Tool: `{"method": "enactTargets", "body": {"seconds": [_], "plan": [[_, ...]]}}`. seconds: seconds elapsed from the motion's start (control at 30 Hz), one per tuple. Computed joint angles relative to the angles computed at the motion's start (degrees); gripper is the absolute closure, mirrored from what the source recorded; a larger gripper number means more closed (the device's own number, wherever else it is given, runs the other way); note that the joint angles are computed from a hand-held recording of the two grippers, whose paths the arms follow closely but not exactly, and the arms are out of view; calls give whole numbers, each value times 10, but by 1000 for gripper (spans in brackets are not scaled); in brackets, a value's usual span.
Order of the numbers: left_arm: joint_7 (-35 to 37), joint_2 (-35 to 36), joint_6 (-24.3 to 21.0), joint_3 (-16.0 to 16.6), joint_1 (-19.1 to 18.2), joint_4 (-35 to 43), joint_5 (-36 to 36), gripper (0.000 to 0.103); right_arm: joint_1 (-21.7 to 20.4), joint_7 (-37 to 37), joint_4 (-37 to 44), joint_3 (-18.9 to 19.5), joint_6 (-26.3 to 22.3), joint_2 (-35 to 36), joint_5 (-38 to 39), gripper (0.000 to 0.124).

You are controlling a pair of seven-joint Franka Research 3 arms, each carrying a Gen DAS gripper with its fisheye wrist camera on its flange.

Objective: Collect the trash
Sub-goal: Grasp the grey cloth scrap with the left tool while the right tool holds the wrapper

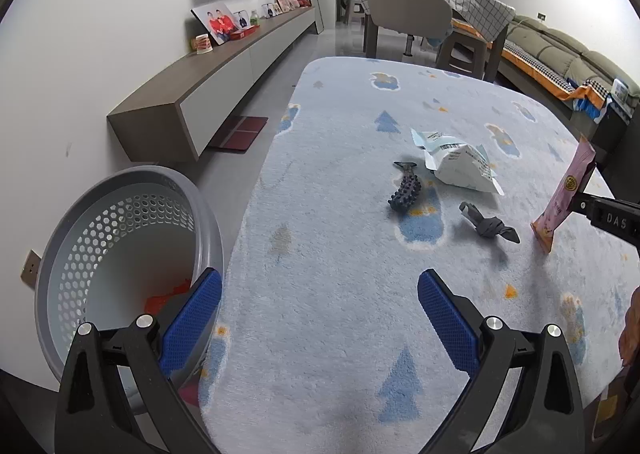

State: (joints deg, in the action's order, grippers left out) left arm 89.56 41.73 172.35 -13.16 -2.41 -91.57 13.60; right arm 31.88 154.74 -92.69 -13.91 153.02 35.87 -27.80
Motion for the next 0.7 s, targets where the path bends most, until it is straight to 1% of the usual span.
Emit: {"method": "enactTargets", "body": {"seconds": [0.1,0.23,0.27,0.3,0.37,0.5,0.53,0.6,0.67,0.7], "plan": [[-6,-1,4,10,-9,-2,6,6,-3,22,-7,-8,26,0,6,108],[-12,-2,7,16,-14,-3,12,6,-4,26,13,-18,35,16,12,107],[-13,-2,7,17,-14,-3,13,6,-5,24,21,-19,33,21,15,99],[-14,-1,6,16,-14,-2,14,6,-7,21,26,-19,34,24,18,88],[-13,-2,5,13,-11,-3,14,6,-1,28,30,-31,38,29,14,76],[-7,-1,3,5,-4,-2,12,6,2,28,26,-35,43,29,13,74],[-6,-1,3,3,-2,-2,11,6,5,31,23,-38,47,28,12,73],[-3,-1,1,0,0,-2,9,6,10,38,16,-44,57,27,10,66],[-2,-2,3,2,-1,-5,10,6,11,43,19,-49,55,30,11,65],[-2,-3,4,4,-3,-6,10,6,4,38,26,-44,51,33,18,65]]}}
